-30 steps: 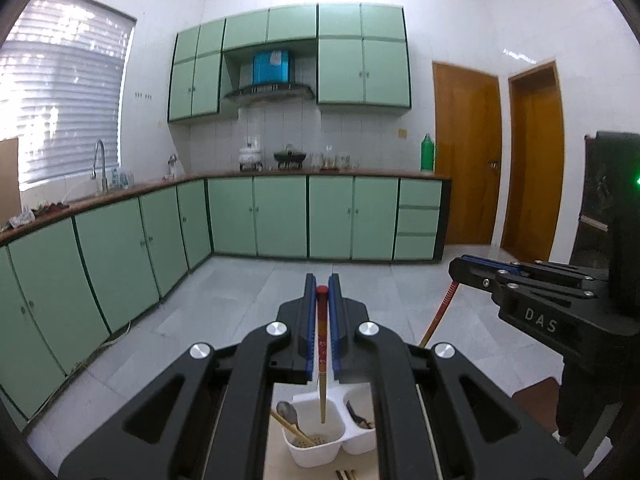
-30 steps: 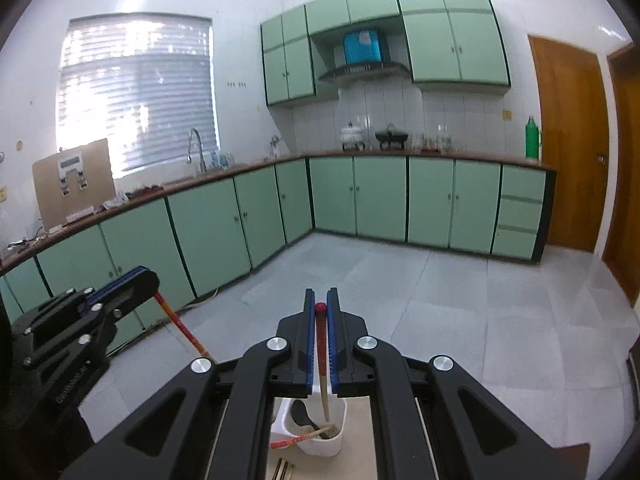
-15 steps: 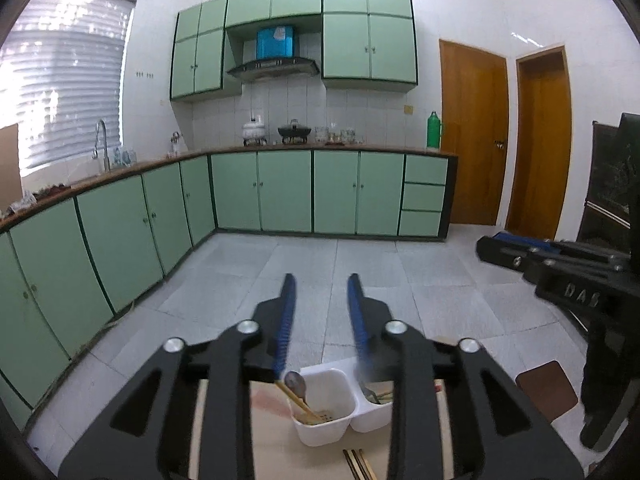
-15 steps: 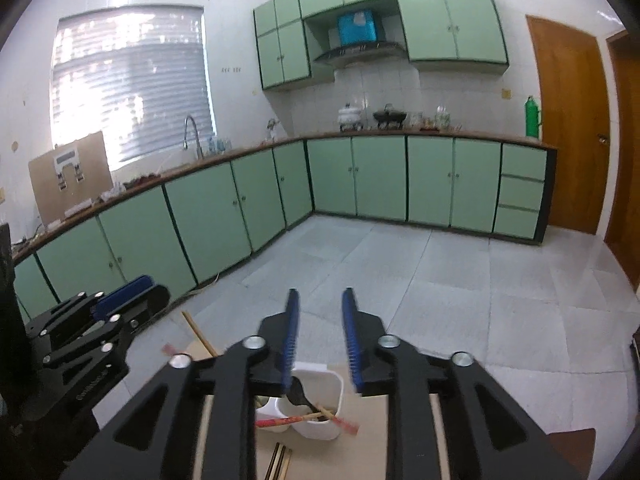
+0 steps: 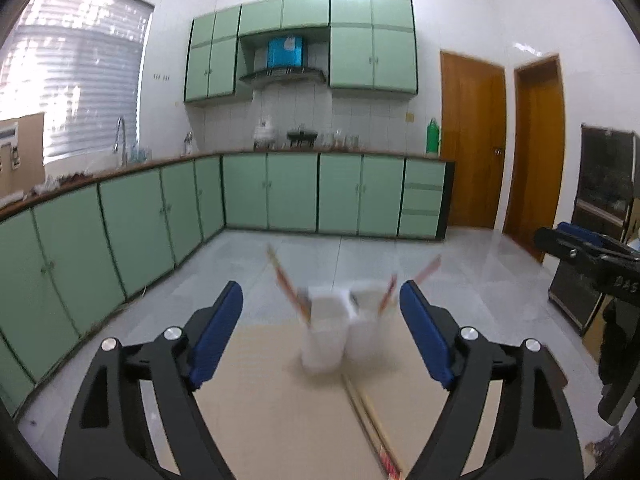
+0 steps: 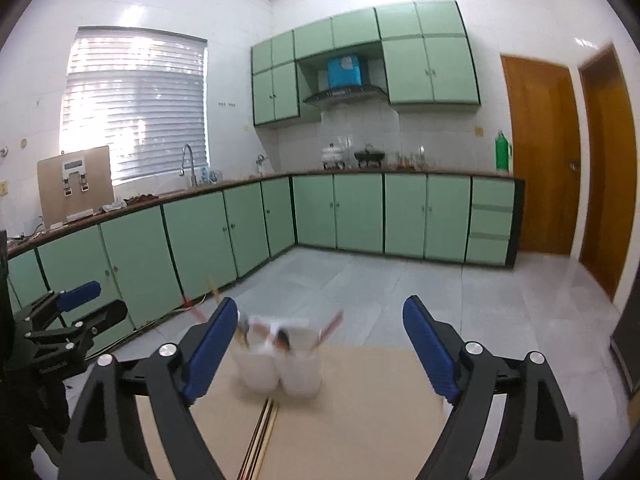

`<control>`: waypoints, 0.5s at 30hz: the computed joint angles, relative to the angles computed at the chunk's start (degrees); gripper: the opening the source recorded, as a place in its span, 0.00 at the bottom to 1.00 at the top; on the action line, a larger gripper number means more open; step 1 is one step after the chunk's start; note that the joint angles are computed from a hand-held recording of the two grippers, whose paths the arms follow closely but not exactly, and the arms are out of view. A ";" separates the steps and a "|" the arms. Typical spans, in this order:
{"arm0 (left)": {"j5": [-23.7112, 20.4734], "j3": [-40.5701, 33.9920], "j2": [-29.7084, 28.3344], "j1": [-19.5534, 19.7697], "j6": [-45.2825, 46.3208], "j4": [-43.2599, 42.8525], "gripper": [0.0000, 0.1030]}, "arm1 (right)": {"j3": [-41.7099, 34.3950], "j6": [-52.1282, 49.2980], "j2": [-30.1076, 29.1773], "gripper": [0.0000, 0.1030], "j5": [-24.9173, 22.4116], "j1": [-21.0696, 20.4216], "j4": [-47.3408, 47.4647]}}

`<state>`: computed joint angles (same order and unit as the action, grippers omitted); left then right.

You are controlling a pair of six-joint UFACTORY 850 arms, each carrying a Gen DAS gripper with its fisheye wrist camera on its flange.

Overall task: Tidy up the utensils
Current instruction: 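Move both open tools back down toward the remaining chopsticks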

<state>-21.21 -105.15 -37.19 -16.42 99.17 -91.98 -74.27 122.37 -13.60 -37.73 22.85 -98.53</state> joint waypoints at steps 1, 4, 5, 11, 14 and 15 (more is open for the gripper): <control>-0.14 2.74 1.03 0.24 0.53 -0.20 0.77 | 1.44 1.27 0.24 0.86 -0.50 0.61 0.40; -0.33 8.23 2.73 0.97 1.29 0.62 0.78 | 4.87 3.33 0.26 0.87 -0.48 2.10 3.24; 0.48 10.27 3.12 1.08 1.27 1.47 0.78 | 5.98 4.48 0.20 0.87 0.38 2.42 3.94; 3.02 14.52 2.31 1.62 -9.05 13.28 0.78 | 7.86 2.55 -3.08 0.86 3.68 3.78 11.69; 4.27 15.17 1.06 1.66 -15.94 20.76 0.78 | 7.31 -1.10 -5.40 0.83 4.37 4.46 16.09; 4.28 15.11 0.66 1.60 -19.84 24.52 0.78 | 7.13 -1.73 -6.42 0.82 5.75 4.56 17.57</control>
